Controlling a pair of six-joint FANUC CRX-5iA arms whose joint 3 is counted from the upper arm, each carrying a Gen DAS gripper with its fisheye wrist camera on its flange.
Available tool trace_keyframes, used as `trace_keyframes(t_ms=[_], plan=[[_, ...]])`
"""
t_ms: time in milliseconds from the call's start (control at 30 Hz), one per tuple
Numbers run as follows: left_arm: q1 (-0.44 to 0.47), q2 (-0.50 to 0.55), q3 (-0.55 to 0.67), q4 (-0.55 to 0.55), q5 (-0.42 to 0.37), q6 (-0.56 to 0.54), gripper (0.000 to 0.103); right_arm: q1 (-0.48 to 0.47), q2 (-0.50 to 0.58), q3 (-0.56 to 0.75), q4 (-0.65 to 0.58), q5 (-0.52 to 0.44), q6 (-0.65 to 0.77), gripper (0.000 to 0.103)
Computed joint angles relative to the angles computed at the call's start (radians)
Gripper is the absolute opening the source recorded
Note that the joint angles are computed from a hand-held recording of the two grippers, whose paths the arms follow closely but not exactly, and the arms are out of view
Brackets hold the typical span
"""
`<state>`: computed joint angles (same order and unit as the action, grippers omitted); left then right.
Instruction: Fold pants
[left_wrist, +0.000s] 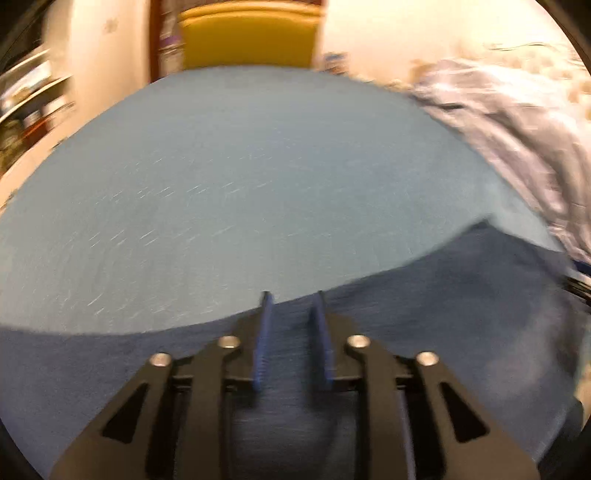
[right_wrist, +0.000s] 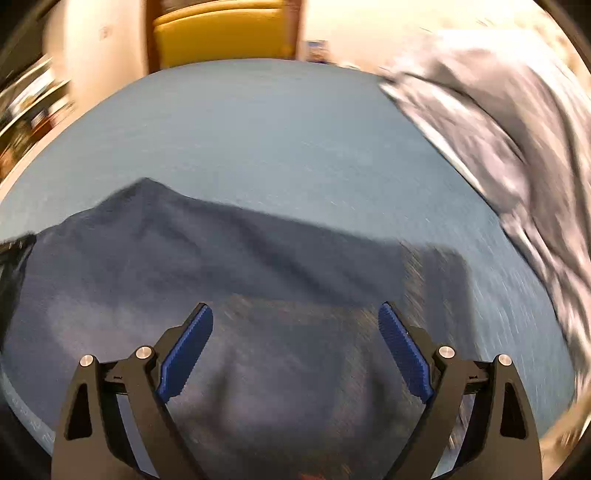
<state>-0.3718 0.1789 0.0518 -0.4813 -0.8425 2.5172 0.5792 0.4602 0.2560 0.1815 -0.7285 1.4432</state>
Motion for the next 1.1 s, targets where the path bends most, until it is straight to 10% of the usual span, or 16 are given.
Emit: trace_keyframes(t_ms=[167,333,533,633,767,1100], plan=[[-0.017,0.135,0.128,0.077,-0.013,-0.238,0.037,0.021,0.138,0.203,-0.057,-0.075,0.132,0.086],[0.017,0.129,0.149,-0.018,-0.124,-0.047,0.028,0.031,0.266,0.351,0.0,-0.156,0.083,0.082],[0.029,0.069,0.061,0.071,0.057,-0.116,0.048,0.011,0.307,0.41,-0.037,-0.177,0.093,0.084],[-0.014,0.175,0.186,0.019,-0.099,-0.179,0.055,-0.001,0.308,0.418,-0.058,-0.166,0.093,0.084],[-0.034,0.14,0.198,-0.106,-0.237,0.014,0.056,-0.021,0.321,0.432,-0.004,-0.163,0.042,0.084],[-0.027,-0.105,-0.116,-0.039,-0.178,0.144,0.057,-0.149,0.26,0.337,-0.003,-0.093,-0.012,0.088]])
